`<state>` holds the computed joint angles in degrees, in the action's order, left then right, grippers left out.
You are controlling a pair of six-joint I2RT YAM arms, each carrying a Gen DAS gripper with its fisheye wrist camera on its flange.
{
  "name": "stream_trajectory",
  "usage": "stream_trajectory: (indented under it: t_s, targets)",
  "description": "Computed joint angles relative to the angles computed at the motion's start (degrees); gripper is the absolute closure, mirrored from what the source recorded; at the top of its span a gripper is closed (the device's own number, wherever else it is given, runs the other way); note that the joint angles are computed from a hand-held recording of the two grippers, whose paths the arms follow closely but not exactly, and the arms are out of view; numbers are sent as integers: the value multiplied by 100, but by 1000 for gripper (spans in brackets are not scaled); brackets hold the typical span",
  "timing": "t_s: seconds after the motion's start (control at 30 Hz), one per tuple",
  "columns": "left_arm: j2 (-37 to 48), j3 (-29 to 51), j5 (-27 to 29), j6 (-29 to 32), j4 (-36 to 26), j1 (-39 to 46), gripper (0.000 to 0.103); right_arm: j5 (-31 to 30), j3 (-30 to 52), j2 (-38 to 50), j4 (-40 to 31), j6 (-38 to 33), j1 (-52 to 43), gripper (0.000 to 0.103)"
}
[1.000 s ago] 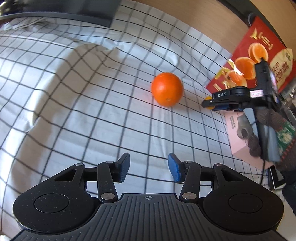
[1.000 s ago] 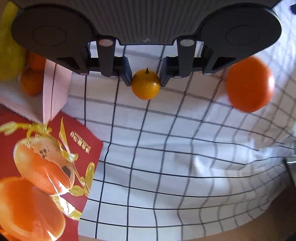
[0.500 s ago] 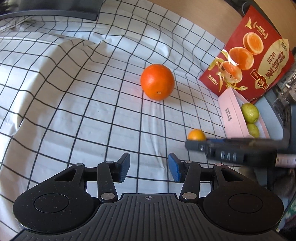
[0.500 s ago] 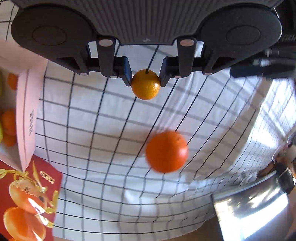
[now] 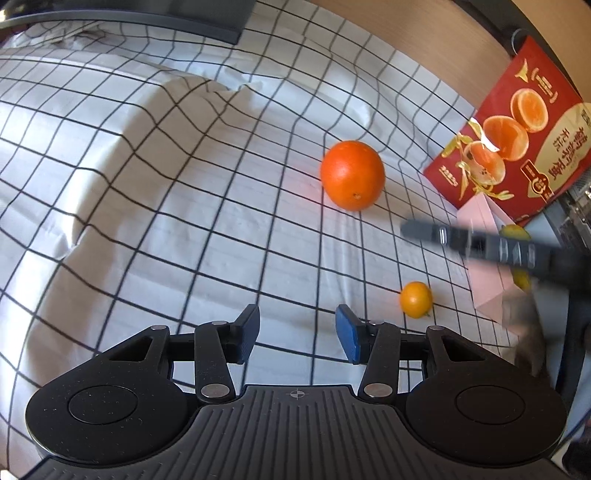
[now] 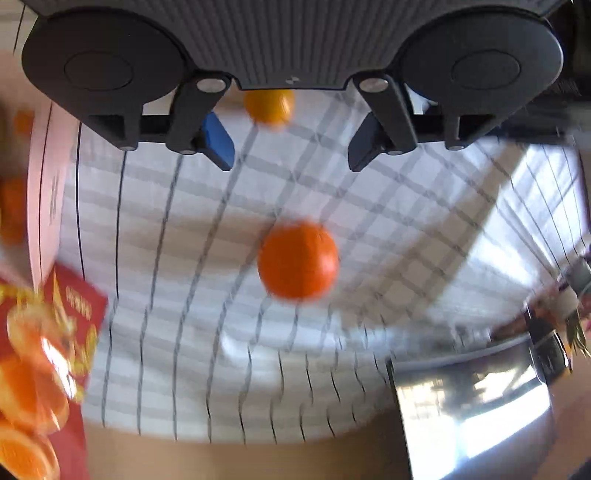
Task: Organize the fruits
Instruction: 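Grasp the large orange on the table with the right tool, then grasp the small tangerine with the left tool while the right tool holds the large orange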
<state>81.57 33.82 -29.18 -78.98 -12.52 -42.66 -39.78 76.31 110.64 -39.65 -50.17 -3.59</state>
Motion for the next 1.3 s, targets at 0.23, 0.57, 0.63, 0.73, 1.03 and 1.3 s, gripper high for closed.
stream_trajectory:
  t_s: [0.23,0.57,0.63,0.73,1.03,1.3]
  targets:
    - [-334,-156,-182,-211,-272,-107,53,326,-249,-247,1434,1237,1058,28]
    - [-950,-441,-546,-1029,-1125,-414,53,1772,-439,308,3029,1521,2049,11]
    - [-1003,-469,-560,-1092,-1186,-446,53,1901,-388,426,3134,1385,2099,11]
    - [-1016,-494,-537,-1046,-1143,-417,53,1951,19,736,2738,1380,2070,17]
    - [-607,-502,-114,-223,-299,-38,53,1450,488,966,1701,1221,1547,34]
    - [274,23,348,1082,641,286,53,546,31,82,1155,937,347,33]
